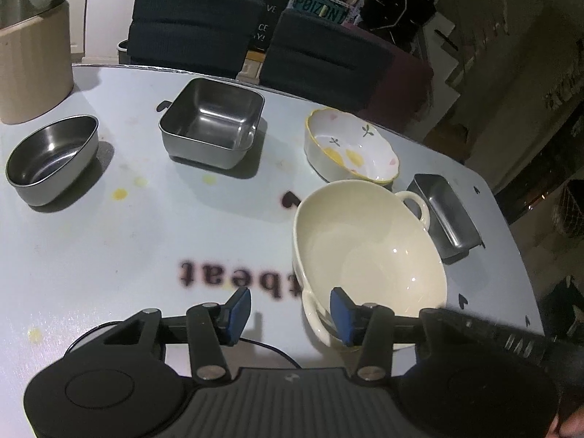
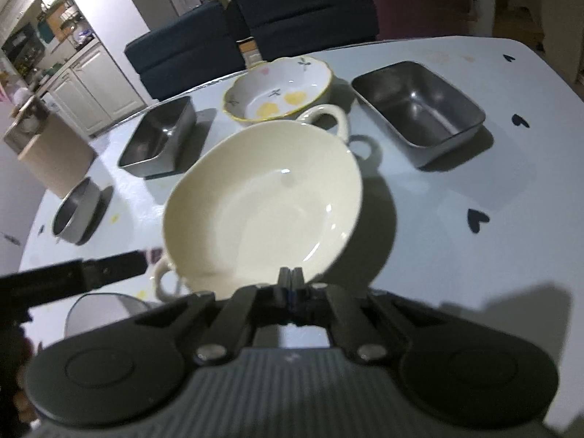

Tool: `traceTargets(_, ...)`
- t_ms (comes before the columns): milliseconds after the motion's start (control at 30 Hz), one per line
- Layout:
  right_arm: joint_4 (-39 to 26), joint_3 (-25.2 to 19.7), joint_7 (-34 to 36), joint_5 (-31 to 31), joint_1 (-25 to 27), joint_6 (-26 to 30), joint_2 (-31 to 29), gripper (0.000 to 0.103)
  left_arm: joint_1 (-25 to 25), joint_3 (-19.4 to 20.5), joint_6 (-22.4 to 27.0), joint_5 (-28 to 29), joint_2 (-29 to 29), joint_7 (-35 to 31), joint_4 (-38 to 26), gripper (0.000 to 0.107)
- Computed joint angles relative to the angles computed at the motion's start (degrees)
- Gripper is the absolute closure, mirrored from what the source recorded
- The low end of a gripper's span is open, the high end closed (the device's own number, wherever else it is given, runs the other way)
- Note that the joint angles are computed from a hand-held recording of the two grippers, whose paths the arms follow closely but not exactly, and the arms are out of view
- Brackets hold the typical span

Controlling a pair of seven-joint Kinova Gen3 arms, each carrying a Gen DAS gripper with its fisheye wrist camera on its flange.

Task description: Organize plates and bowls

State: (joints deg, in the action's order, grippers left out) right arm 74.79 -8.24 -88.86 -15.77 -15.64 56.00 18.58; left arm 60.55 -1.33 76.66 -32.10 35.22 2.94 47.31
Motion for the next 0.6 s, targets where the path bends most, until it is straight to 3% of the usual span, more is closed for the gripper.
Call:
traceTargets(100, 1.64, 0.12, -0.01, -2.87, 1.77, -4.60, -0.73, 0.096, -0.11, 0.04, -0.65, -0.03, -0.38, 0.33, 0.77, 0.058)
traceTargets(200, -0.21, 1.48, -5.62, -2.58, 1.43, -5.94, 0.95, 0.087, -0.43, 0.18, -1.73, 0.16, -0.78, 0.84, 1.74, 0.058)
traceTargets(267, -1.95, 2.25, -9.17, -0.91, 0.70, -5.92, 2.37, 0.072, -0.76, 0.32, -2.81, 0.41, -1.22, 1.51, 2.71, 0.058)
traceTargets(333, -3.60, 2.62, -11.05, 1.84, -0.40, -5.75, 3.65, 0.064, -1.07, 0.54, -3.87, 0.66, -1.55, 2.09, 3.62, 0.058)
traceTargets(533, -8.28, 2.15, -10.34, 7.53, -2.46, -3.22, 7.63, 0.064, -1.92, 1.13, -6.86, 1.57, -2.40, 3.71, 5.96, 0.058)
traceTargets(600, -9.32, 2.29, -10.38, 8.45, -2.91, -2.42, 8.64, 0.072, -2.01, 1.20, -7.49, 1.59, -2.60, 4.25, 6.39, 0.058)
